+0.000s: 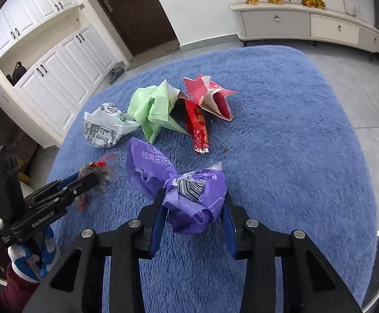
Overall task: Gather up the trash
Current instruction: 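Grasp the clear plastic wrapper with the left gripper while the right grasps the purple bag, then carry both items over the trash bin and open both grippers to drop them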
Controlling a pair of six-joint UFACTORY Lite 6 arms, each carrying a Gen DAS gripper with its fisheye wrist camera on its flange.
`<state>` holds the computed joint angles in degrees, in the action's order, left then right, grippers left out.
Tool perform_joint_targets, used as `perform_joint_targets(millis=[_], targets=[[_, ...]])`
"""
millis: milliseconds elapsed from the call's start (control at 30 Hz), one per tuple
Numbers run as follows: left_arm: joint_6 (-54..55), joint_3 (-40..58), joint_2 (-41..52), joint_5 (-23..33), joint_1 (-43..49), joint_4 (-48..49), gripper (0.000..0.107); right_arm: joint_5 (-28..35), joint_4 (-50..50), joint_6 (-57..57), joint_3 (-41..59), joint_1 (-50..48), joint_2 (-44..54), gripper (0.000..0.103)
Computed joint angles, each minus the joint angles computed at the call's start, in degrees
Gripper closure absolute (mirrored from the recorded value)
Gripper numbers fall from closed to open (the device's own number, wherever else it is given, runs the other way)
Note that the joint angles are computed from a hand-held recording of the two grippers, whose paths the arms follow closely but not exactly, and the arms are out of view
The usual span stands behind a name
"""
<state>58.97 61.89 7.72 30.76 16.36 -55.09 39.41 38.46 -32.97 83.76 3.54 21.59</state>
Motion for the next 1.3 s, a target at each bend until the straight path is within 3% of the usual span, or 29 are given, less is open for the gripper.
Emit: perform_joint_targets(millis=[233,333,467,733,933,1300], targets=[[0.4,-9.3,-13.0,-0.3,-0.9,0.7,0.086,-0.3,1.1,-4.5,-11.5,-3.4,-13.0,0.065],[-4.4,-13.2,-21.1,-1.5,-3.3,5.6,0.086,1.1,2.3,-7.1,-17.0,-6.6,-20.3,0.065],[-19.5,-17.4,-33.1,-3.9,-9.0,20.2,0.085,3.1,1.3,-8.3,-22.2,-10.7,-29.3,0.065],[-54.2,-15.7,-44.5,-2.2,-23.9,53.2,0.085,10.8,4.7,-13.3,-26.2,-24.3,-40.1,0.065],[-74.1,-13.2,-47.0,2.0,-35.9,73.3,0.085,16.5,7.5,-18.0,-25.5,-35.1,-43.4,0.065],[-98.8,-7.3,-40.8,12.2,-57.2,96.3,0.085,26.9,13.8,-31.3,-24.0,-56.6,-40.7,0.065]])
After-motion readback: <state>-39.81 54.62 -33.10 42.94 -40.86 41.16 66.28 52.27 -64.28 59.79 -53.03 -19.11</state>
